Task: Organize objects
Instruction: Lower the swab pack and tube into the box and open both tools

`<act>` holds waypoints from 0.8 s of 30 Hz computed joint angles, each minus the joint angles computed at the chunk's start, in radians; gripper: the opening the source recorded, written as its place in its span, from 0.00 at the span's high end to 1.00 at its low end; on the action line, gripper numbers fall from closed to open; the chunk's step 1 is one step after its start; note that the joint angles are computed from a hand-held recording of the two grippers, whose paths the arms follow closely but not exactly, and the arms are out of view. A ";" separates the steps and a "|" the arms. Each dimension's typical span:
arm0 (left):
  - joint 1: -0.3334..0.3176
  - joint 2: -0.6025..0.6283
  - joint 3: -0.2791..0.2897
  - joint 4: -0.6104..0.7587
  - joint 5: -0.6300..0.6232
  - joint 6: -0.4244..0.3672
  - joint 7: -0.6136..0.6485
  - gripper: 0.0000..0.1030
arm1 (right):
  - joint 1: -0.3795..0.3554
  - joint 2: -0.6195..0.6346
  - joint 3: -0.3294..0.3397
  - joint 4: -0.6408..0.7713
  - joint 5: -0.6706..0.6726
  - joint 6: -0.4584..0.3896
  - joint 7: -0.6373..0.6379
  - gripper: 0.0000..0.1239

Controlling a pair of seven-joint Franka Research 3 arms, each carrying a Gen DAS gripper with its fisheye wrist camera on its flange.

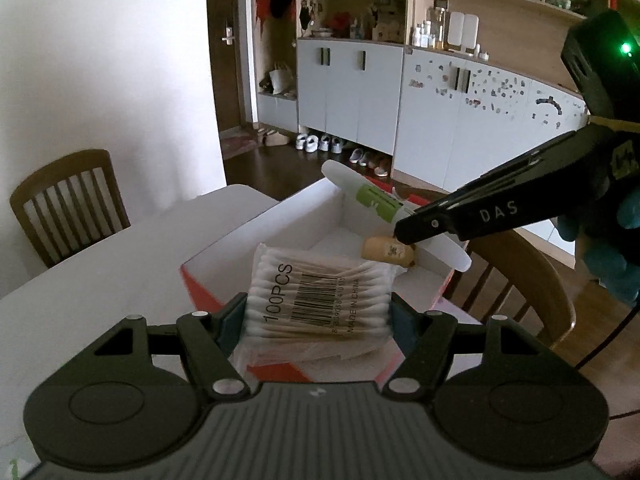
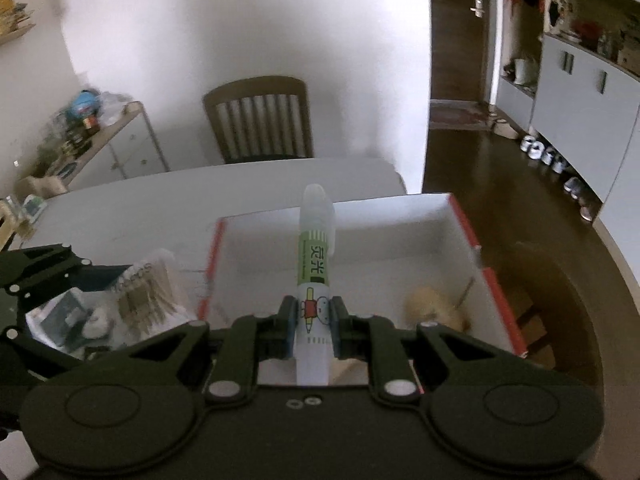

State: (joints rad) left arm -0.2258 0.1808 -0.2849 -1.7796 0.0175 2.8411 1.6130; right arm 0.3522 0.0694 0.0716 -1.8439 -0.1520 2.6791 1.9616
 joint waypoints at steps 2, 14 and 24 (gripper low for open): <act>-0.028 0.044 0.020 0.057 0.064 -0.027 -0.046 0.30 | -0.012 0.009 -0.005 0.000 0.032 0.001 -0.031 0.87; -0.113 0.316 0.049 0.431 0.230 -0.269 -0.126 0.30 | -0.048 0.120 -0.035 0.066 0.121 -0.061 -0.168 0.87; -0.158 0.496 0.054 0.695 0.185 -0.513 -0.094 0.30 | -0.023 0.200 -0.055 0.126 0.087 -0.168 -0.189 0.87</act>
State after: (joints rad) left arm -0.3833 0.6766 -0.2314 -1.0842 0.2020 2.3283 1.5188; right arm 0.3291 0.2693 0.0169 -1.7177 -0.0649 2.5113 1.7724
